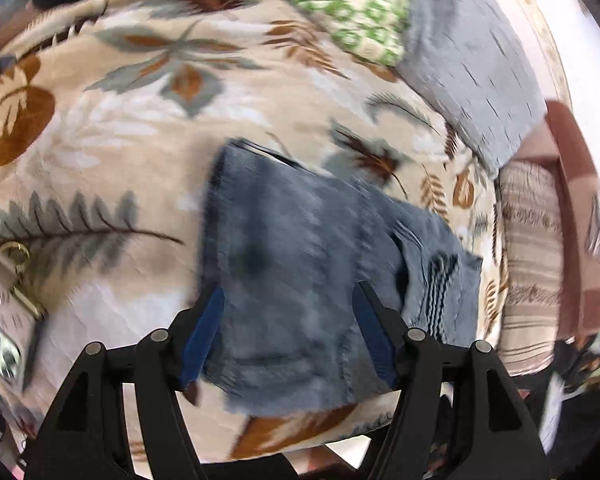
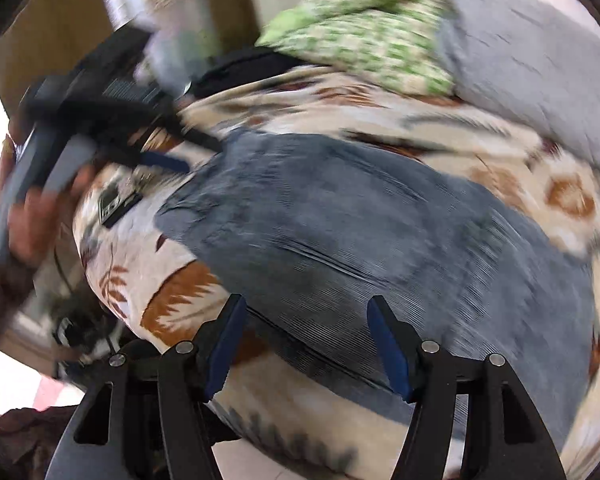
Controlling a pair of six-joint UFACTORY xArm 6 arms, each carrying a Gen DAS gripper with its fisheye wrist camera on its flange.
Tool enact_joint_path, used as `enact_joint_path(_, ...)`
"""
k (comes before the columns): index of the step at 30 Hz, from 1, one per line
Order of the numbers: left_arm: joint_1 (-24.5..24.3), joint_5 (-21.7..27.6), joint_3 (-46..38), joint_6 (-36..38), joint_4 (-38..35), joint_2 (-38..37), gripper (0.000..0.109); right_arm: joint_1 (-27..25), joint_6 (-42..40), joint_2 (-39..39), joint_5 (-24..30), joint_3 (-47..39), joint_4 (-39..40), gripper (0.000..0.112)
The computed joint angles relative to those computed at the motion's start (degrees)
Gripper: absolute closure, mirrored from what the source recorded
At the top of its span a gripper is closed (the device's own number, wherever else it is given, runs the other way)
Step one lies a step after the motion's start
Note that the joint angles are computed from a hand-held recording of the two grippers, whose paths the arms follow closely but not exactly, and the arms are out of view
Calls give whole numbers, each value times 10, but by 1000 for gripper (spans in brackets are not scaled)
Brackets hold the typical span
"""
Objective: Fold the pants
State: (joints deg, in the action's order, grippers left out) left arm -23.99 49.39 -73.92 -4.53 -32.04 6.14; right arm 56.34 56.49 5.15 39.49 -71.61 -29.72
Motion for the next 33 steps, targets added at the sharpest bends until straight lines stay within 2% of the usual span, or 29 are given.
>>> enact_joint_path(3,34,24,-34,27,-48,42,42,32,-38,87,43,-103,-41,44)
enact_joint_path(6,55,47,-70,41,-81,89,40,61,-79,171,107,-203,-98,40)
enact_joint_path(8,60,66,-99,43,-76,119,40,76,-98,225,162,-265,-139,40)
enact_joint_path(10,57,79,-115,67,-91,137,30,81,-108,262,197,-304,-168,41)
enact_joint_path(11,55,80,-118,88,-102,139,21,80,-114,270,199,-309,-169,43)
enact_joint_path(12,52,81,-121,100,-108,140,20,77,-123,280,201,-316,-166,45)
enact_joint_path(14,49,97,-139,122,-134,155,20,71,-116,277,186,-304,-179,65)
enact_joint_path(15,49,102,-143,131,-150,160,21,66,-110,269,175,-294,-181,68)
enact_joint_path(16,43,94,-139,139,-155,156,26,64,-104,265,170,-291,-180,79)
enact_joint_path(17,41,91,-137,149,-157,154,52,59,-92,252,158,-277,-178,89)
enact_joint_path(18,37,96,-137,158,-162,151,84,55,-82,240,146,-263,-178,92)
enact_joint_path(20,26,82,-134,144,-145,139,85,49,-56,210,128,-232,-186,99)
enact_joint_path(26,-14,51,-129,138,-154,78,88,38,72,92,82,-115,-226,100)
enact_joint_path(29,-52,47,-167,126,-135,77,88,23,160,2,51,-23,-233,100)
enact_joint_path(33,-129,62,-293,102,-111,144,88,-2,288,-135,17,123,-236,100)
